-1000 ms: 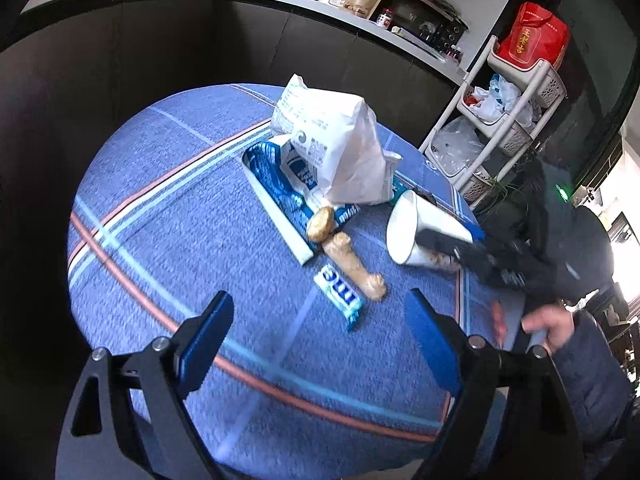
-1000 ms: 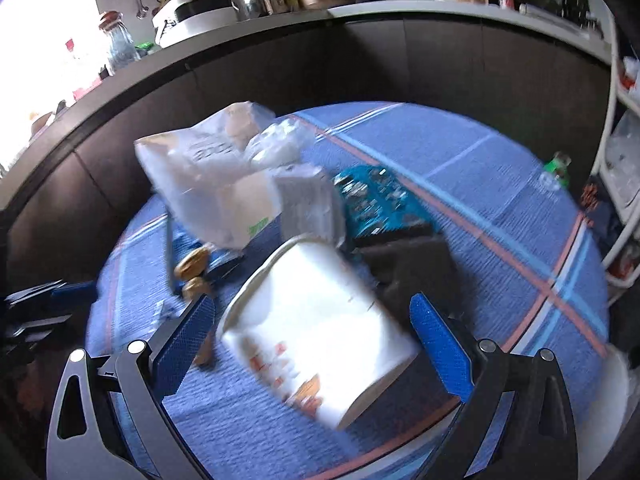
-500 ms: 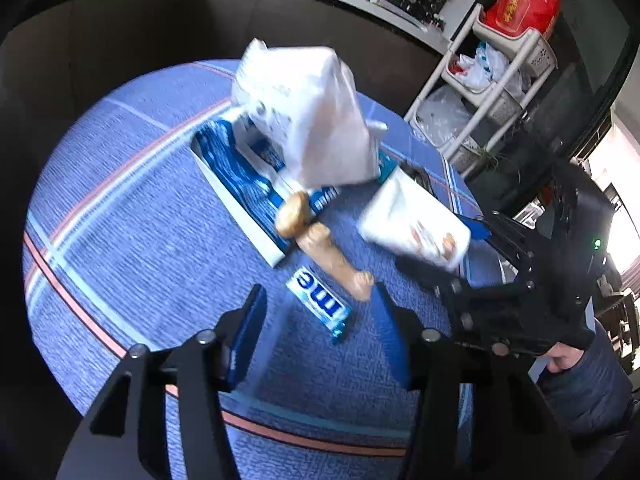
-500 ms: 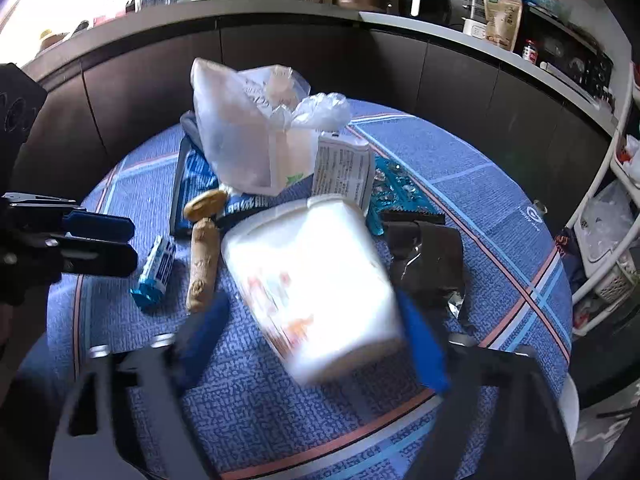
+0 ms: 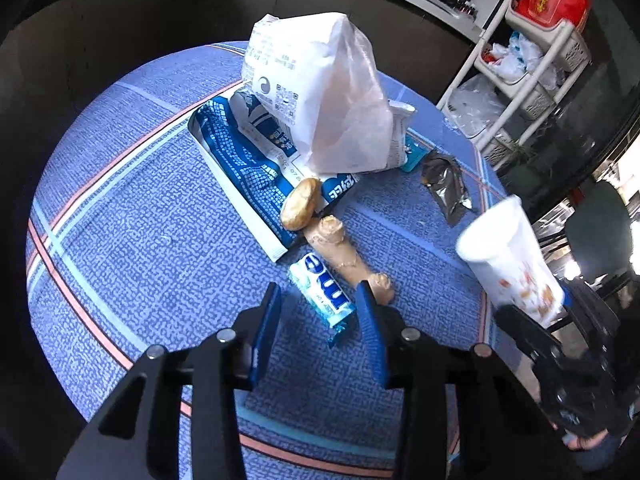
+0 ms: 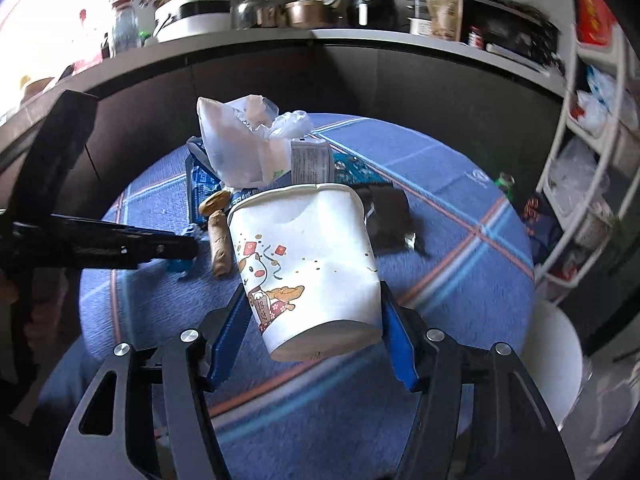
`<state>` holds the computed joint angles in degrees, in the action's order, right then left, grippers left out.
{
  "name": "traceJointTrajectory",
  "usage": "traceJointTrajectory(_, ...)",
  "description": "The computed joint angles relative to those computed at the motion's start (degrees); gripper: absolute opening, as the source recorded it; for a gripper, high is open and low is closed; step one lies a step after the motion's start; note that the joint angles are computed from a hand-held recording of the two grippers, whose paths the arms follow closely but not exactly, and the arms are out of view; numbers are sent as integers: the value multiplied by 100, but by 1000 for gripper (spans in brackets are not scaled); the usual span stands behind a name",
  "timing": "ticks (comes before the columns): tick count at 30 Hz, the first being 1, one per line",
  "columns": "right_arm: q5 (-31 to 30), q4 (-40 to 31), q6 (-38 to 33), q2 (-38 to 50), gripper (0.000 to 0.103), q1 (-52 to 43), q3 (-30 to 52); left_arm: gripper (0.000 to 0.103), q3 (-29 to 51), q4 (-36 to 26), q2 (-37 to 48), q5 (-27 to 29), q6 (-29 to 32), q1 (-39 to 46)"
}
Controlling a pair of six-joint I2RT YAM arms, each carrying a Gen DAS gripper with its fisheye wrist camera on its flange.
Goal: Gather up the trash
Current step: 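Grasp the paper cup with the right tool while the left grasps the gum pack, then carry the paper cup and gum pack over the bin and release them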
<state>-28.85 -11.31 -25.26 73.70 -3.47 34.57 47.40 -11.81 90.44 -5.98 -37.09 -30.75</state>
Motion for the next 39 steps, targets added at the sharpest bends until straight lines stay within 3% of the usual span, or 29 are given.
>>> traceJointTrajectory(1, -44, -23, 10, -50, 59, -49, -41, 21, 144, -86, 102, 6, -20, -32)
traceJointTrajectory(6, -177, -155, 87, -288, 59, -214, -142, 21, 398, -135, 332, 0, -161, -83)
traceJointTrajectory(10, -274, -264, 86, -386, 59, -359, -142, 13, 394, -104, 365, 3, -159, -101)
traceJointTrajectory(18, -647, -512, 66, -880, 59, -857, -198, 12, 52, -313, -547, -328, -245, -462)
traceJointTrajectory(25, -1062, -797, -100, -1163, 59, -1658, -110, 12, 498, -635, -914, -591, -65, -964)
traceJointTrajectory(32, -1528, -1042, -460, -1018, 59, -2724, 116, 12, 1270, -676, -450, -672, 150, -1516)
traceJointTrajectory(39, -1658, -851, -574, -299, 59, -3493, 408, 12, 2104, -604, 388, -466, 327, -1876)
